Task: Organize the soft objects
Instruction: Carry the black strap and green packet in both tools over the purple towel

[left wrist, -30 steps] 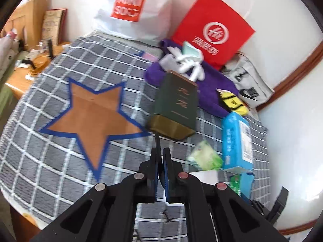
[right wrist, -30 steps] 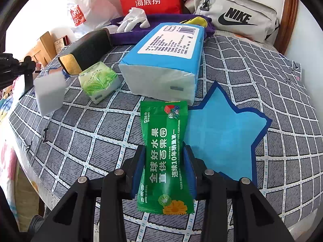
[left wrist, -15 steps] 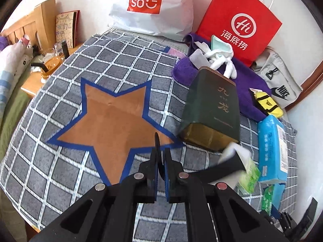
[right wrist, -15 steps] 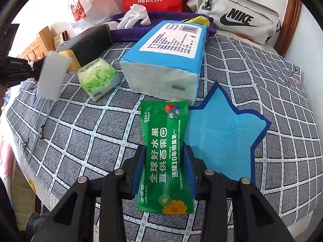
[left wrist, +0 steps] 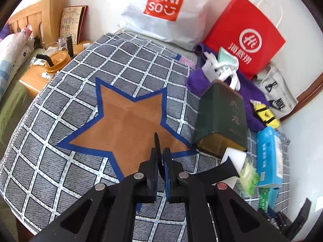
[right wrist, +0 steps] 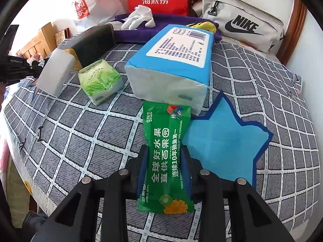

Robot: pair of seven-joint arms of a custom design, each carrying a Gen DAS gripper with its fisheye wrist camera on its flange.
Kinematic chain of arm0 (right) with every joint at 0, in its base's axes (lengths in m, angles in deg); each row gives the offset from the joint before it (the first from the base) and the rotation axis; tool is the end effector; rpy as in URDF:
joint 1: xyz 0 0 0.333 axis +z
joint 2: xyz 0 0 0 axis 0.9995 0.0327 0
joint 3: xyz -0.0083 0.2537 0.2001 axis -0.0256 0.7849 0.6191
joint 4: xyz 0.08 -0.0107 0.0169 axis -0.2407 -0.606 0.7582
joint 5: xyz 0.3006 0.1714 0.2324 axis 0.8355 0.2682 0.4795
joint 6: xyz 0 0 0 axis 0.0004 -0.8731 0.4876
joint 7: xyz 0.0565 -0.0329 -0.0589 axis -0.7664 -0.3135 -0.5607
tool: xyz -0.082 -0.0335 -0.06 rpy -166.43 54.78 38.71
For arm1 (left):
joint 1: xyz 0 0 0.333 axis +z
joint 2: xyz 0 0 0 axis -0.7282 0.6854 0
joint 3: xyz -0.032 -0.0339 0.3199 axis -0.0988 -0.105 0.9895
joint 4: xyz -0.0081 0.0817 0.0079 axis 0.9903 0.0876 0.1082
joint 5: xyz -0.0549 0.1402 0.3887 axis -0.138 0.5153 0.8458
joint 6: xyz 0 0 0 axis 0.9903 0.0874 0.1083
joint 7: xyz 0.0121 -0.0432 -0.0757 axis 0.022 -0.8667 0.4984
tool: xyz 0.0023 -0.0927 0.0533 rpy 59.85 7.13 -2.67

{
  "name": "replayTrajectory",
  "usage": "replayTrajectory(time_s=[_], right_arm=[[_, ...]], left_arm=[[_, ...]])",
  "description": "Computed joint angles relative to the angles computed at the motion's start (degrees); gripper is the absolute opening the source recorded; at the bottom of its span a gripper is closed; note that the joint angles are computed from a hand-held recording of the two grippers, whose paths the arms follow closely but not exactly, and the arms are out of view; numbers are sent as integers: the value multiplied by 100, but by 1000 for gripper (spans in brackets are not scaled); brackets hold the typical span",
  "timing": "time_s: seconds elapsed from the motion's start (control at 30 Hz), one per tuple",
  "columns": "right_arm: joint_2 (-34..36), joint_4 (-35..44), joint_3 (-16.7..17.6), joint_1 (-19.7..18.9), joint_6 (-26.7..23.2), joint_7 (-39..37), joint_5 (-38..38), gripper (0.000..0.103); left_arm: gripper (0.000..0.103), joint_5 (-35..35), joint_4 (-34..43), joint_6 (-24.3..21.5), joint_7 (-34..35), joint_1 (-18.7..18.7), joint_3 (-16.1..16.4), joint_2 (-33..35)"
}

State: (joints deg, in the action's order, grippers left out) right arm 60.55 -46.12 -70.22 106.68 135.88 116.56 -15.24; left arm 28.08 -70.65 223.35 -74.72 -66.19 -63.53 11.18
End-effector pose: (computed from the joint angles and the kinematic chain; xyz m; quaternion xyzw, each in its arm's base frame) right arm 0.6089 0.2578 0.4801 -0.8602 0.4485 -0.0983 0.2219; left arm 0.5287 -0.3505 0.5252 -0.8694 0.4037 -0.2545 0.1280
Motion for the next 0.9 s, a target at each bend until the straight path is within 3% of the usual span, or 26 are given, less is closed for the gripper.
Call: replayTrajectory(time_s=[0.2, 0.53, 0.9], right_arm=[[31, 112, 33, -17, -110, -118, 206, 22], [-20, 218, 53, -33, -134, -267, 542, 22], [-365, -2, 51, -78, 125, -410, 760, 22]], left_arm=[[6, 156, -172, 326, -196, 64, -8, -296], [6, 262, 146, 713, -49, 125, -44, -255], [6, 450, 885, 604, 266, -43, 13, 152]])
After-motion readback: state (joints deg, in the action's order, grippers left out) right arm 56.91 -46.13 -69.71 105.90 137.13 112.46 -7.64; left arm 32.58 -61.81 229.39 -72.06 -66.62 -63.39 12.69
